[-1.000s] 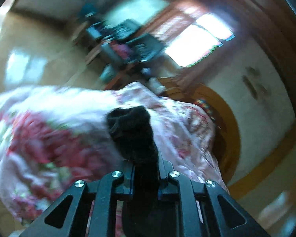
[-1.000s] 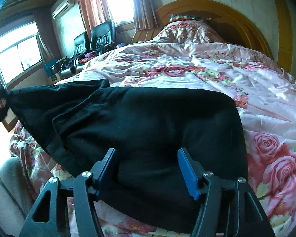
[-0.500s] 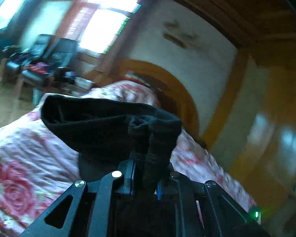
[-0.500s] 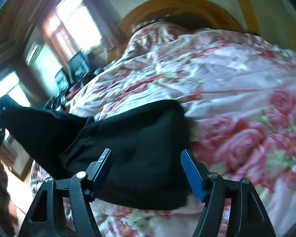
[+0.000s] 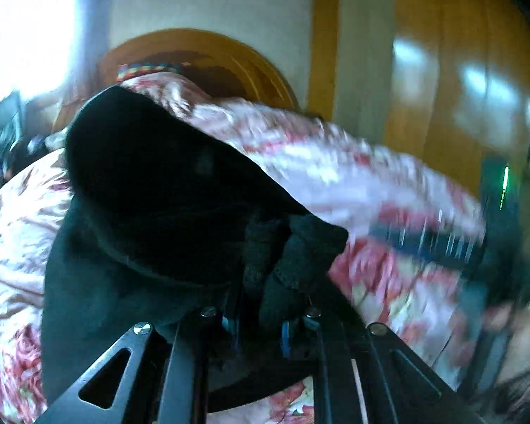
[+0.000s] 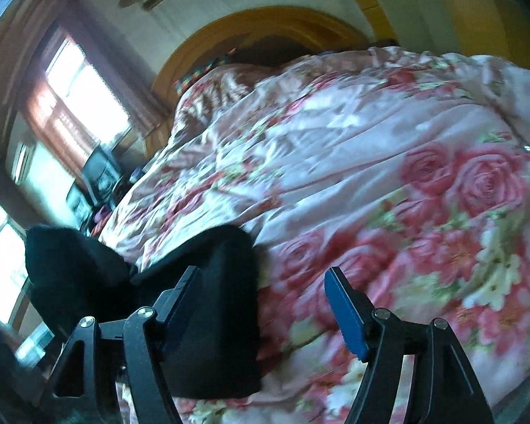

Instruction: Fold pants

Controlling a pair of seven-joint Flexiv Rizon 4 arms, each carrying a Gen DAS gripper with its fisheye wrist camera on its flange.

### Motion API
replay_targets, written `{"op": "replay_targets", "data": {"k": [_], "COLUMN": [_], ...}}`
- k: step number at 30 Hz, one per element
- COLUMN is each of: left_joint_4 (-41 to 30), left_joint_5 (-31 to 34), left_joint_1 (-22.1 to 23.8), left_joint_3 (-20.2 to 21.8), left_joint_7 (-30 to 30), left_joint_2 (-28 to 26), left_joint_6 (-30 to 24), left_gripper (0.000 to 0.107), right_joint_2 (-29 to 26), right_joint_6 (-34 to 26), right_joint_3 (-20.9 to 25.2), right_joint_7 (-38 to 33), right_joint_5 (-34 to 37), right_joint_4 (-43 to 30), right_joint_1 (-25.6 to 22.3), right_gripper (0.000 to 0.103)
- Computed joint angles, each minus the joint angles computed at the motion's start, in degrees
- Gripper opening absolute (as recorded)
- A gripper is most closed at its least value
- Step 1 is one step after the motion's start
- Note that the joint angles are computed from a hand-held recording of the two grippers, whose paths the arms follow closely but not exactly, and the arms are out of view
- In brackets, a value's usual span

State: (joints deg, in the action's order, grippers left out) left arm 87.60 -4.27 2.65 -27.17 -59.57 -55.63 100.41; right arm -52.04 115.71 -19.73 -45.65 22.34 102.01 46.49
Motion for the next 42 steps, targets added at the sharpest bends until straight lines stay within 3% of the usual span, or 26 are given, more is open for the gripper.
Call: {"op": "replay_targets", "data": {"k": [2,6,10,11,14,19,22,25,28,32,35,37,39,42], "left_joint_4": [-1.61,-2.16,-1.07,-0.72,3.27,12.99,16.44,16.8,14.87,10.86,8.28,7.43,6.98,7.24], "left_joint_5": [-0.78,-1.34,-1.03,-0.51,2.56,6.32,5.96,7.41,4.0,-5.07,-9.63,-6.76,-3.84,0.81], "left_joint_1": [-3.97,-8.14,-9.6,-8.6,-0.59,16.97,21.53,23.35,20.1,15.18,11.9,13.55,14.4,19.35], "left_joint_3": [4.65,9.54,10.5,8.79,-1.58,-20.13,-22.96,-22.52,-15.99,-6.71,-0.36,-0.99,-1.56,-7.42], "left_joint_7": [0.33,1.4,1.75,2.16,4.05,7.6,5.46,0.64,-5.12,-11.64,-13.59,-13.4,-13.7,-15.5], "left_joint_2": [-0.35,-0.79,-1.01,-1.32,-1.65,-4.22,-4.53,-4.7,-2.56,-1.33,-1.29,-2.65,-3.85,-5.77], "left_joint_6": [-1.84,-2.75,-0.62,-0.21,-0.24,-2.6,1.8,9.56,16.95,18.15,14.1,10.39,9.49,7.02], "left_gripper": [0.015,0.015,0.024,0.03,0.04,0.04,0.04,0.04,0.042,0.044,0.046,0.048,0.048,0.046], "right_joint_2": [0.14,0.47,0.23,0.2,0.09,-0.1,-0.58,-1.17,-1.7,-3.0,-4.35,-6.37,-8.75,-9.28], "right_joint_6": [0.2,0.03,0.13,0.56,2.24,6.82,10.31,11.33,8.85,2.44,-2.35,-3.99,-4.02,-3.67], "right_joint_3": [0.29,2.11,2.88,3.28,4.99,10.8,16.1,19.22,20.34,17.21,21.02,28.58,35.38,37.48], "right_joint_7": [0.42,0.98,1.04,0.88,0.06,-2.18,-3.68,-4.88,-5.61,-7.47,-5.27,-2.79,-0.23,1.23], "right_joint_5": [0.4,-0.42,-1.43,-1.84,-3.04,-6.45,-11.49,-15.63,-19.15,-20.22,-23.4,-28.9,-35.33,-38.44], "right_joint_4": [0.09,0.05,-0.28,-0.31,-0.51,-1.36,-2.12,-3.14,-5.17,-9.49,-12.49,-14.56,-15.9,-15.79], "right_joint_1": [-0.6,-2.31,-2.9,-3.18,-4.33,-8.6,-12.71,-14.91,-15.86,-13.7,-17.19,-23.03,-27.8,-29.01], "right_gripper": [0.072,0.072,0.072,0.072,0.072,0.072,0.072,0.072,0.072,0.072,0.071,0.066,0.053,0.031]}}
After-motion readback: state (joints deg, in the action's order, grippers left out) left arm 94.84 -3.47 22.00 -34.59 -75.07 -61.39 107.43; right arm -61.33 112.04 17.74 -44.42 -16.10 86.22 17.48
